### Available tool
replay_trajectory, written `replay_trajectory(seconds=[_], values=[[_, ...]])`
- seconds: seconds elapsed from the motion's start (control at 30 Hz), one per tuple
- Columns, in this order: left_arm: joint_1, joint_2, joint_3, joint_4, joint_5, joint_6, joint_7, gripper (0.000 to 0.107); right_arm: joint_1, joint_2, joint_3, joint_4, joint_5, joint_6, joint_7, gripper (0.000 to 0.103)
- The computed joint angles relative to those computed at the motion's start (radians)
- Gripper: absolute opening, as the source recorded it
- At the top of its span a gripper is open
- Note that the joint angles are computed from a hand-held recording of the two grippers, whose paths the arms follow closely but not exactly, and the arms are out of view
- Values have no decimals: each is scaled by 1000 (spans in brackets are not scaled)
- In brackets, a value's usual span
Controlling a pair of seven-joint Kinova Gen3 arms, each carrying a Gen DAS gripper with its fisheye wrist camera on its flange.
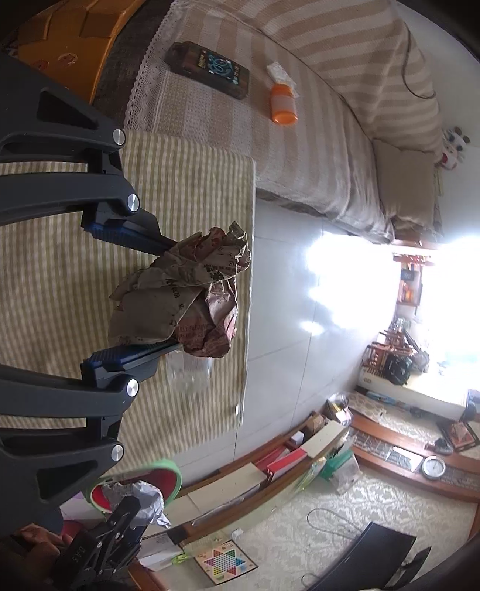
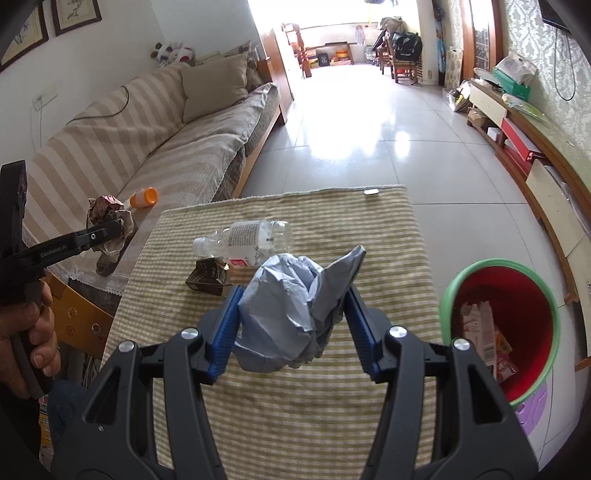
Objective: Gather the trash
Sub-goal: 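Lift the brown paper and silver foil and carry them over the red bin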
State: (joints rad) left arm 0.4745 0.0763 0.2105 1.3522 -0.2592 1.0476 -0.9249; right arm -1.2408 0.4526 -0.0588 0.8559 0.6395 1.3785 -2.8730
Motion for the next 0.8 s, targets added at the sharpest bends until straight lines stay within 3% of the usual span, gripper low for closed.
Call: replay_trajectory(seconds=[0.37,0.8], values=[[166,56,51,-128,-110,86,79,42,-27,-137,-51,160,140,41,-143,54],[323,199,14,-329,-106,138,35,42,60,-290,-186,362,228,101,-307,54]])
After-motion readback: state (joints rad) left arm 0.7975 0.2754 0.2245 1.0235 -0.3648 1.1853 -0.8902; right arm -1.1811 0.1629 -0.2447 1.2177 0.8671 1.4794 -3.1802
